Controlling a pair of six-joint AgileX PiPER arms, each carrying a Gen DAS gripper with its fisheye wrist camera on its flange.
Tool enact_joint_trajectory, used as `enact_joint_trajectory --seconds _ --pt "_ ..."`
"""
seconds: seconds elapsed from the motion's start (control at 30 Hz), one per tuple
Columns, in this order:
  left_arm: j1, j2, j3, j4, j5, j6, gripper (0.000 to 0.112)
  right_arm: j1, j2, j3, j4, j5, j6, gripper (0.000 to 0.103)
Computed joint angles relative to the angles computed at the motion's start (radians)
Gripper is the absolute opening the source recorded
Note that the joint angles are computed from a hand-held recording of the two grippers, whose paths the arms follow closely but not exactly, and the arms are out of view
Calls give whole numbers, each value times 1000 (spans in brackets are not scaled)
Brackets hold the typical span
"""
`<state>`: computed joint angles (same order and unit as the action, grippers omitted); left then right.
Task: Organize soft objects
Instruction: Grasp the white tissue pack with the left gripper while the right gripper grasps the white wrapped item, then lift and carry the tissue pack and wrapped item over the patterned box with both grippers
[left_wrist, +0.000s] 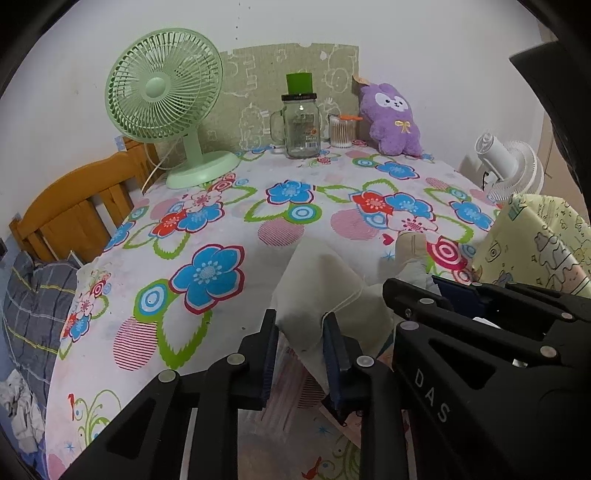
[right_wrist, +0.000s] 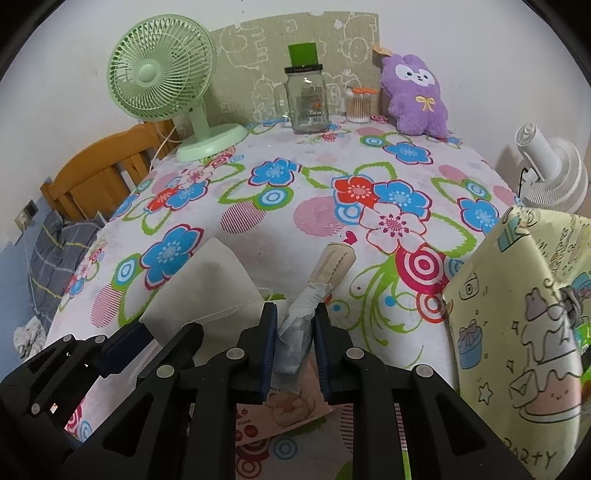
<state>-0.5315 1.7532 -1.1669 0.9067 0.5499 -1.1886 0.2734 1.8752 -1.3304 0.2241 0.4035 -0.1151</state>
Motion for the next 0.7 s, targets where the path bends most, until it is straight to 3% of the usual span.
enact_joint_trajectory --seconds 0.7 --pt "-85 -93 -7 54 84 -71 21 -14 -174 86 -2 -8 -34 22"
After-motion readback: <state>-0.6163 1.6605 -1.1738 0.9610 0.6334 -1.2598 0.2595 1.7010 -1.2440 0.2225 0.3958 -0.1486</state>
